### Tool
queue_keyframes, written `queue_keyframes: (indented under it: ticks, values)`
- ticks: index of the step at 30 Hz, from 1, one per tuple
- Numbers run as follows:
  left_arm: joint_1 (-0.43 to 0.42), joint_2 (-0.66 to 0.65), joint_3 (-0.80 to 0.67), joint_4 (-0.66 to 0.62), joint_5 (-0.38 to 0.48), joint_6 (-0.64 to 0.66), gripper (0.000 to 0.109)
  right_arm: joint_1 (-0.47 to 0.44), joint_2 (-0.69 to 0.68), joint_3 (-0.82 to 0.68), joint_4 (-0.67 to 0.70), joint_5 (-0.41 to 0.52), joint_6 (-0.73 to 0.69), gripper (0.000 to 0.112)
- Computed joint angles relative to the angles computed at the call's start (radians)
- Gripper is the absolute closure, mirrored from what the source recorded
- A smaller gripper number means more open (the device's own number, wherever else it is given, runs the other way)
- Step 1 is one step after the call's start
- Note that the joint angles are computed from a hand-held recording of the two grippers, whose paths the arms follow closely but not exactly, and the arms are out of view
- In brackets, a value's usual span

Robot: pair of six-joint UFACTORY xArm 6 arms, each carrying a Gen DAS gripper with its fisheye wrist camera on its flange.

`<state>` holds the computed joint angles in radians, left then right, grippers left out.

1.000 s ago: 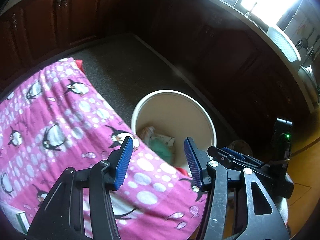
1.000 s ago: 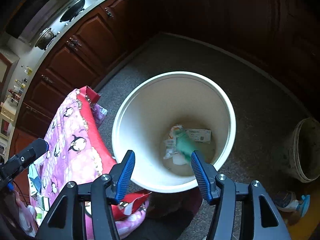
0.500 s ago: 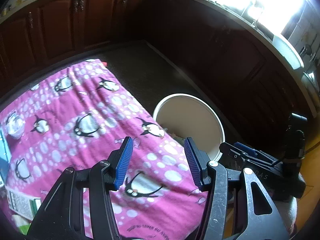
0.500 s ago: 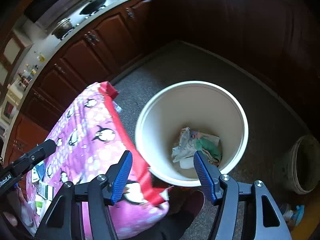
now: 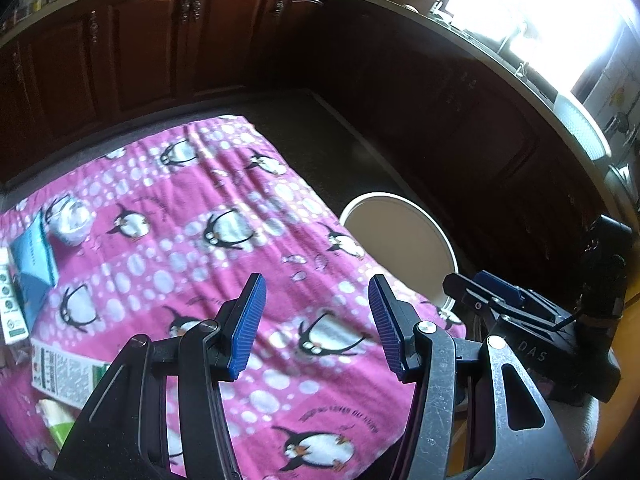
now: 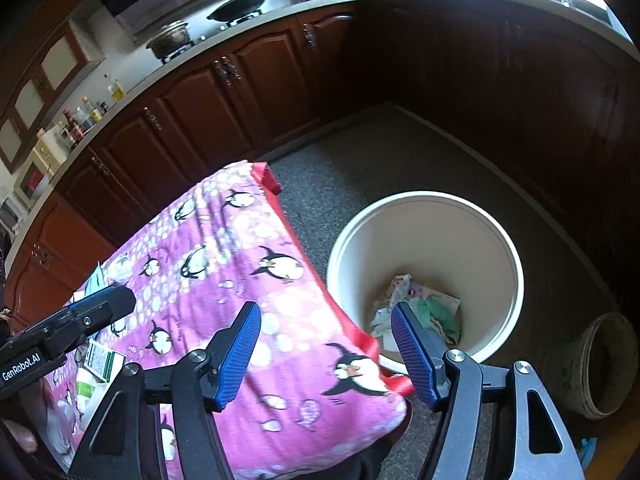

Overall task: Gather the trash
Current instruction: 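Move both open tools back over the remaining trash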

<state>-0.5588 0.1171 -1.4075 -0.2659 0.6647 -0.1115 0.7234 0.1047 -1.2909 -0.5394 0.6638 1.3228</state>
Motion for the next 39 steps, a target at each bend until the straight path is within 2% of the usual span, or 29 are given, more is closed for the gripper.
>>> queue_keyframes:
  ticks: [2, 10, 22, 27, 31, 36, 39]
  values:
    - [0.01, -0.023, 0.03, -0.008, -0.004, 0.002, 0.052, 0.009, 0.014, -0.023, 0.002, 0.005, -0.012, 0.046]
    - [0.072, -0.137, 0.158, -0.042, -0.017, 0.003, 0.047, 0.044, 0.081, -0.127, -0.003, 0.041, -0.052, 0.044]
    - [0.214, -0.359, 0.355, -0.058, -0.007, 0.007, 0.045, 0.092, 0.217, -0.321, 0.043, 0.065, -0.164, 0.044]
    - [0.311, -0.452, 0.433, -0.049, 0.021, -0.011, 0.044, 0.116, 0.294, -0.422, 0.106, 0.055, -0.255, 0.043]
    - [0.387, -0.503, 0.483, -0.055, 0.043, -0.019, 0.043, 0.13, 0.37, -0.508, 0.212, 0.031, -0.362, 0.043]
    - [0.443, -0.539, 0.531, -0.103, 0.081, 0.007, 0.043, 0.155, 0.485, -0.659, 0.331, 0.058, -0.49, 0.043]
    - [0.442, -0.548, 0.557, -0.122, 0.108, 0.015, 0.043, 0.169, 0.545, -0.744, 0.351, 0.098, -0.526, 0.043]
